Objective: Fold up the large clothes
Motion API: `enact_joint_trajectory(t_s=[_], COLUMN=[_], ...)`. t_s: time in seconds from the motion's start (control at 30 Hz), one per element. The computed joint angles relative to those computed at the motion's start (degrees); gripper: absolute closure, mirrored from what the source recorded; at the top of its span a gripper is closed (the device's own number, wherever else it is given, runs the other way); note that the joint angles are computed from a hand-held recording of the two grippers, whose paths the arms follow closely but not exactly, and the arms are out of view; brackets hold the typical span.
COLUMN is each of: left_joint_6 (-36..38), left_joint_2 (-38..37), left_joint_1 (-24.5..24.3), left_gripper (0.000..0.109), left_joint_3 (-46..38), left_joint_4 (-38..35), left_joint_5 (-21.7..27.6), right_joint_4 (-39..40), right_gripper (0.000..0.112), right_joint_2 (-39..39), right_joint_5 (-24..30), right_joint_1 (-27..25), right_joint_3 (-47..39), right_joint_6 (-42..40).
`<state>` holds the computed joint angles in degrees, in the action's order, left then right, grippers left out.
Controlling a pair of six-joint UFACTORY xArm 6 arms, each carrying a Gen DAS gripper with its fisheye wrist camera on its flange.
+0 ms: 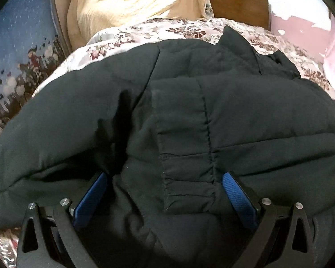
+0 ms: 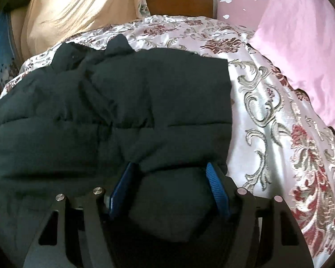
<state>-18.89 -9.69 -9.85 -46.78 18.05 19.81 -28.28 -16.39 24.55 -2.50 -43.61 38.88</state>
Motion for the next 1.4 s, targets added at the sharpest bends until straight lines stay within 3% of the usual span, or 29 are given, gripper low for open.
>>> enact_joint_trajectory(t_s=[0.17,0.27,0.37,0.43,0.5,0.57,0.67,0.8,0.93,1.07,1.2,1.33,1.4], left_joint_6=[6.8,13.8,14.2,12.0,9.4,9.7,12.5,20.1,25.9,24.1,23.1,22.3,22.0], left_joint_2=[-0.2,-1.9,-8.8,-13.9,-20.0,-25.9,-33.5,-38.6,-36.6,-30.2,-21.5,-12.8,-10.6], left_joint_1=[0.3,0.9,2.6,4.0,5.8,8.6,15.2,28.2,39.0,46.6,49.8,51.0,51.4], left_gripper=[0.006,0.006,0.006,0.006,0.006,0.006,0.006,0.006,0.006,0.006,0.006,0.006,0.006], left_joint_3=[0.6,-0.5,2.2,4.7,7.7,10.8,13.7,14.2,12.0,8.6,4.8,1.2,1.1], left_joint_4=[-8.3,-16.5,-20.9,-20.9,-19.6,-20.2,-23.1,-29.4,-36.3,-42.6,-48.9,-52.3,-55.9], left_joint_5=[-0.7,5.0,8.4,10.0,12.7,15.4,21.1,27.9,29.3,30.9,32.2,34.2,32.6], right_joint_4=[1.4,0.0,4.9,13.1,14.8,10.7,9.8,10.5,6.1,1.3,-2.4,-2.5,-2.9], right_gripper=[0.046,0.037,0.022,0.02,0.02,0.019,0.015,0.015,0.015,0.015,0.015,0.015,0.015], right_joint_2=[-1.4,-4.2,-7.3,-11.7,-19.2,-27.5,-37.7,-45.2,-45.8,-42.6,-37.4,-33.9,-32.6], right_joint_5=[0.2,-0.5,2.6,4.0,4.3,4.9,6.6,13.9,17.2,20.4,23.6,24.3,24.4], right_joint_1=[0.0,0.1,0.5,0.7,1.0,1.5,3.7,12.9,21.8,29.7,35.4,36.9,37.3], right_joint_3=[0.5,2.7,4.3,7.2,12.1,16.6,21.6,23.9,23.4,20.6,16.4,13.6,12.5], right_joint_6=[-0.7,1.6,-0.5,-4.8,-3.6,3.1,6.9,5.9,8.1,11.3,12.1,11.3,11.8])
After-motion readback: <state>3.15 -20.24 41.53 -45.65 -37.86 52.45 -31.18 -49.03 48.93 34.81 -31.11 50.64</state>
